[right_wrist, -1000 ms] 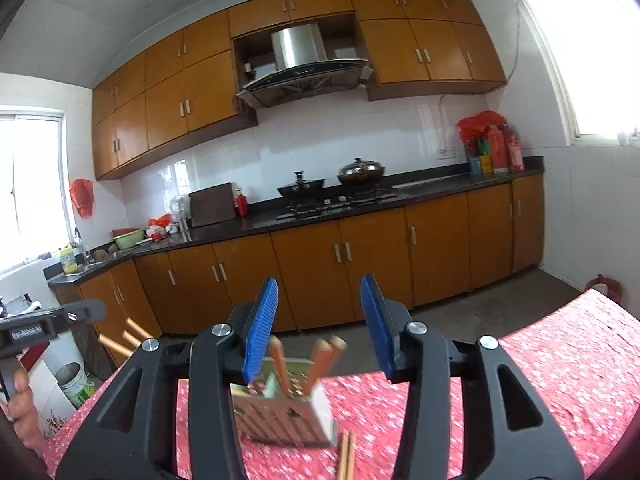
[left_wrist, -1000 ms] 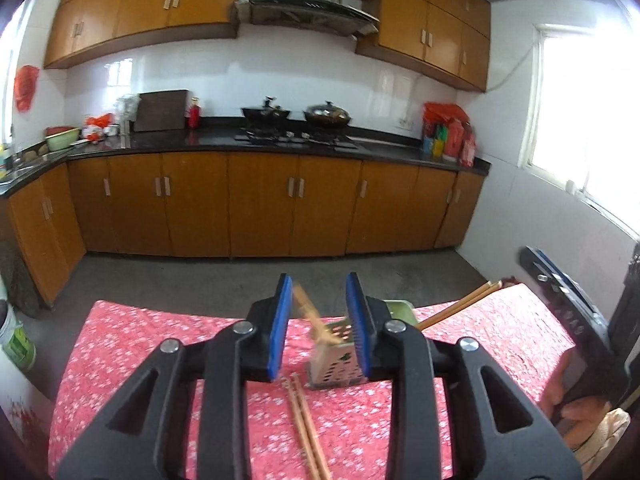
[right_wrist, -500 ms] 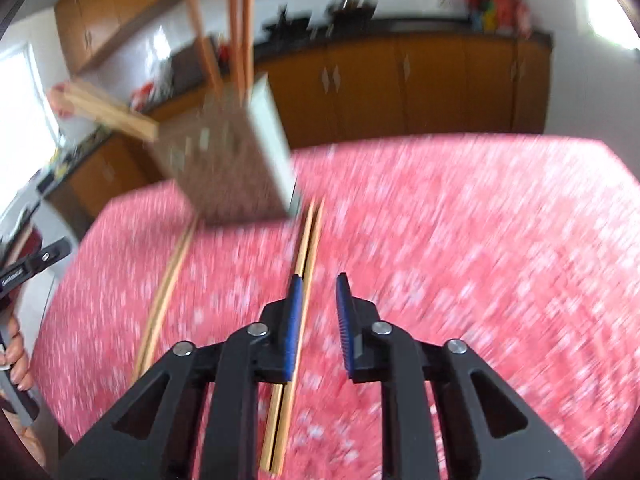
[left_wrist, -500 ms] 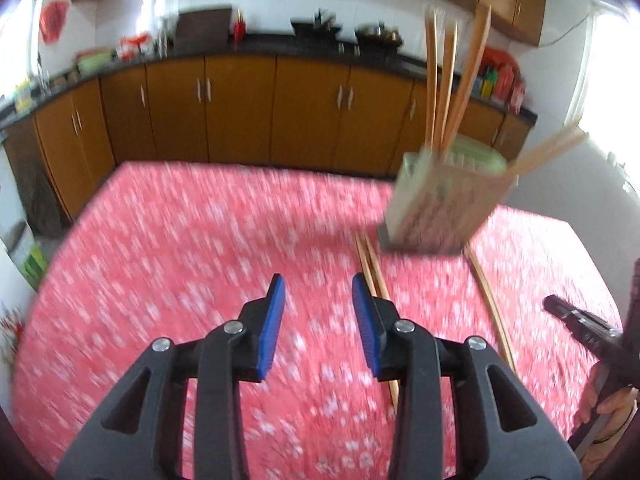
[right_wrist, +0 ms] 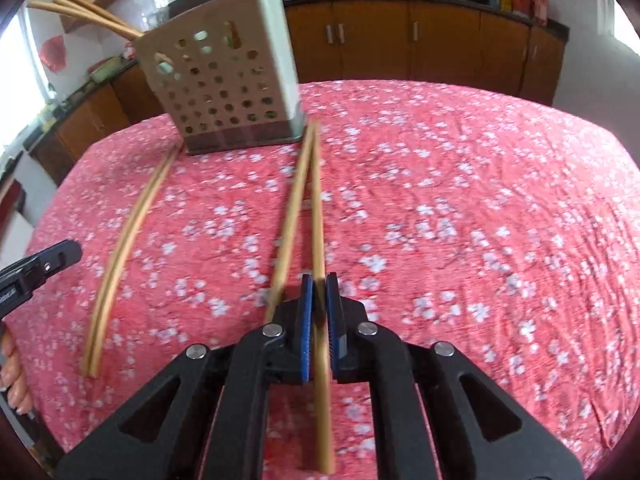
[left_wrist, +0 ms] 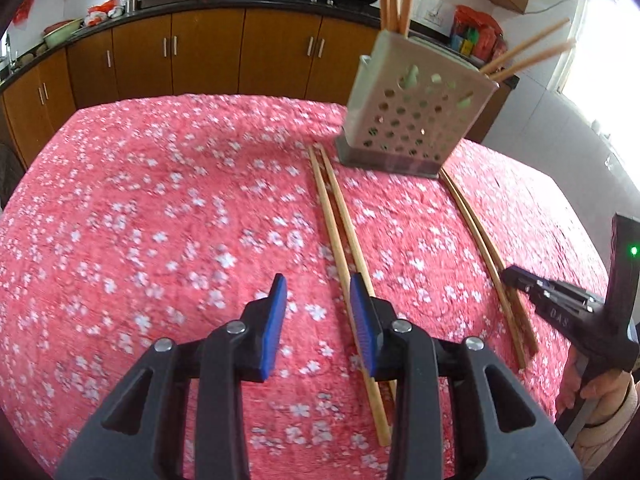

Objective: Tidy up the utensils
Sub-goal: 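Lower both tools to the cloth and close each on a chopstick, then hold the chopsticks pinched against the cloth with both tools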

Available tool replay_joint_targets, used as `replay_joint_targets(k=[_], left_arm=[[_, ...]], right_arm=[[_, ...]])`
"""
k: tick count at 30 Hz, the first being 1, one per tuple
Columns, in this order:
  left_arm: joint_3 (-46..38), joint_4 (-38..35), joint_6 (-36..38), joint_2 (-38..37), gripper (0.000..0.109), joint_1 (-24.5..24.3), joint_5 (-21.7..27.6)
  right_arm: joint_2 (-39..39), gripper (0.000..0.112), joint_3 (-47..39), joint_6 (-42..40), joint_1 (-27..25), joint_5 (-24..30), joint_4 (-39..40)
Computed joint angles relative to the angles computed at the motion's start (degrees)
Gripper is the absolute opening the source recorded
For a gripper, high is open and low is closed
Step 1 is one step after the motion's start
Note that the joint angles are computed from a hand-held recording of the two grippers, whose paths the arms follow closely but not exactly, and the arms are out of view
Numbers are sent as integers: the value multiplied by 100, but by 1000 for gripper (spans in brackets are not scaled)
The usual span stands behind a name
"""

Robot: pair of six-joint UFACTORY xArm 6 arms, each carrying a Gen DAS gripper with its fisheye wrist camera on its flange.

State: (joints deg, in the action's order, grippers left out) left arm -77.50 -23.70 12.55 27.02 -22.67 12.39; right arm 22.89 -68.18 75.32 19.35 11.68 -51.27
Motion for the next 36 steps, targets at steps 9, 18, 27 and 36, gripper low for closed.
replay_joint_targets(k=[9,18,27,36], left_arm=[[-71,391,-165,167,18,-144,146],[-213,2025,-1568,386,8,37,10],[-684,3395,-3048,682,9,643,167],[-545,3106,-2811,664,10,715,-147]], right_arm=[[35,7,-21,477,-141,-50,-306],[-116,8,162,508,-162,-135,-304],[-54,7,-1,931,-239,121,-797],[-63,8,25,1152,-457,29,-970]])
